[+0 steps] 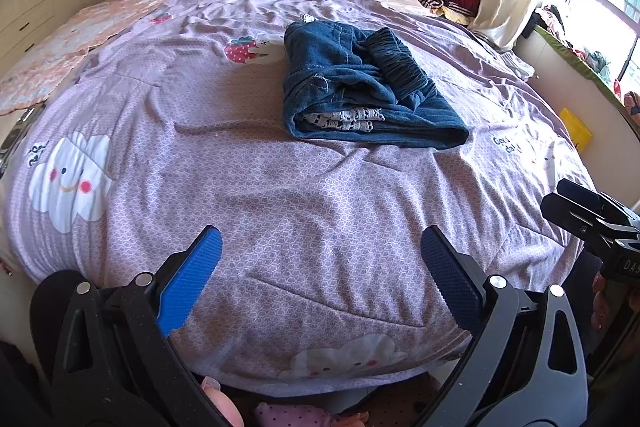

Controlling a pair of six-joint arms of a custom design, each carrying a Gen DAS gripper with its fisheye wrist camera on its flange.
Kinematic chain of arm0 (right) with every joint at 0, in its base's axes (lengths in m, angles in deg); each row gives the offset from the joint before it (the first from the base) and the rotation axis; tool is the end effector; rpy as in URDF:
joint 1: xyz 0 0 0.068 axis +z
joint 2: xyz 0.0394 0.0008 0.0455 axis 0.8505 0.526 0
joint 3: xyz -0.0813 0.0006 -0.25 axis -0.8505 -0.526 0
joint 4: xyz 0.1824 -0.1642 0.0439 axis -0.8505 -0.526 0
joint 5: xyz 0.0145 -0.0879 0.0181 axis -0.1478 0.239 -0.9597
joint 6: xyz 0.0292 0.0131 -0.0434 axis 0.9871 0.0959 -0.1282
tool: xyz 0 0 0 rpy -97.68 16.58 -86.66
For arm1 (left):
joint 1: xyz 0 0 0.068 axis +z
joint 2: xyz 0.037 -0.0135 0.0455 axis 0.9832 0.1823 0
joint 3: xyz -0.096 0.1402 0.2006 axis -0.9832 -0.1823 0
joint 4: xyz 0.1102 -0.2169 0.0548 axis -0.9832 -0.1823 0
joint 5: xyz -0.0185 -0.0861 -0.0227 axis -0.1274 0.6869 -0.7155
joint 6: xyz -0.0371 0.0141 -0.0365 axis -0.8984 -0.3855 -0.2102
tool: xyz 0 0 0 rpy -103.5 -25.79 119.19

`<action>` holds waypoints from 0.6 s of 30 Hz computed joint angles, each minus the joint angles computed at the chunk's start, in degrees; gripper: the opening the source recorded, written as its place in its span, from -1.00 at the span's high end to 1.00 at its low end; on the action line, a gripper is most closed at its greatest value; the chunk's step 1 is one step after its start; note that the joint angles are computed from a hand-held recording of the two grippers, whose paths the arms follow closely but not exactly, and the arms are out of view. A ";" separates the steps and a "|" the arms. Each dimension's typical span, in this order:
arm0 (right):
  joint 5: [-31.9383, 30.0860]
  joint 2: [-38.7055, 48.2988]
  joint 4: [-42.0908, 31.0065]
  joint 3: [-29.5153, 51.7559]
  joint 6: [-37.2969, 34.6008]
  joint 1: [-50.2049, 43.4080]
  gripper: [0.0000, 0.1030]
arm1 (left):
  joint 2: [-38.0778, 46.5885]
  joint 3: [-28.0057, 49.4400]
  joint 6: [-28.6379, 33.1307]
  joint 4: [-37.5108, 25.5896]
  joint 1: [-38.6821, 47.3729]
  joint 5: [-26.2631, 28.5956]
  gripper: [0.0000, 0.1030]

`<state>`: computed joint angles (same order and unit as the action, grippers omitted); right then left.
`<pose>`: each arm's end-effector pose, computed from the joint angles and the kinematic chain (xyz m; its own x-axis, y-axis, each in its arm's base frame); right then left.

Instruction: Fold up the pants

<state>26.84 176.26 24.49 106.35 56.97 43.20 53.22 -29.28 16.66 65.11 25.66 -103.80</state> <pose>0.2157 -0.0364 0.0691 -0.6996 -0.2420 -0.6723 -0.4873 0.8498 0.2012 0.1459 -0.1683 0.0419 -0.7400 -0.1991 -0.6424 -0.1368 0.9798 -0.1461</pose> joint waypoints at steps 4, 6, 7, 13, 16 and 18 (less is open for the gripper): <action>0.46 0.40 0.40 0.08 0.84 0.36 -0.91 | 0.23 -0.29 0.14 0.92 -0.06 -0.11 -0.81; 0.62 0.48 0.86 -0.19 1.11 0.59 -0.91 | 0.35 -0.21 0.16 0.92 0.01 0.02 -0.81; 0.64 0.36 0.70 -0.13 1.06 0.64 -0.91 | 0.39 -0.25 0.18 0.96 0.06 0.04 -0.81; 0.82 0.21 1.37 -0.59 1.59 0.99 -0.91 | 0.38 -0.27 0.26 1.04 0.11 -0.04 -0.81; 0.86 0.13 1.44 -0.66 1.58 1.02 -0.91 | 0.41 -0.01 -0.06 0.65 -0.03 -0.29 -0.81; 0.80 0.18 1.36 -0.63 1.58 0.97 -0.91 | 0.28 0.04 -0.13 0.42 -0.05 -0.38 -0.81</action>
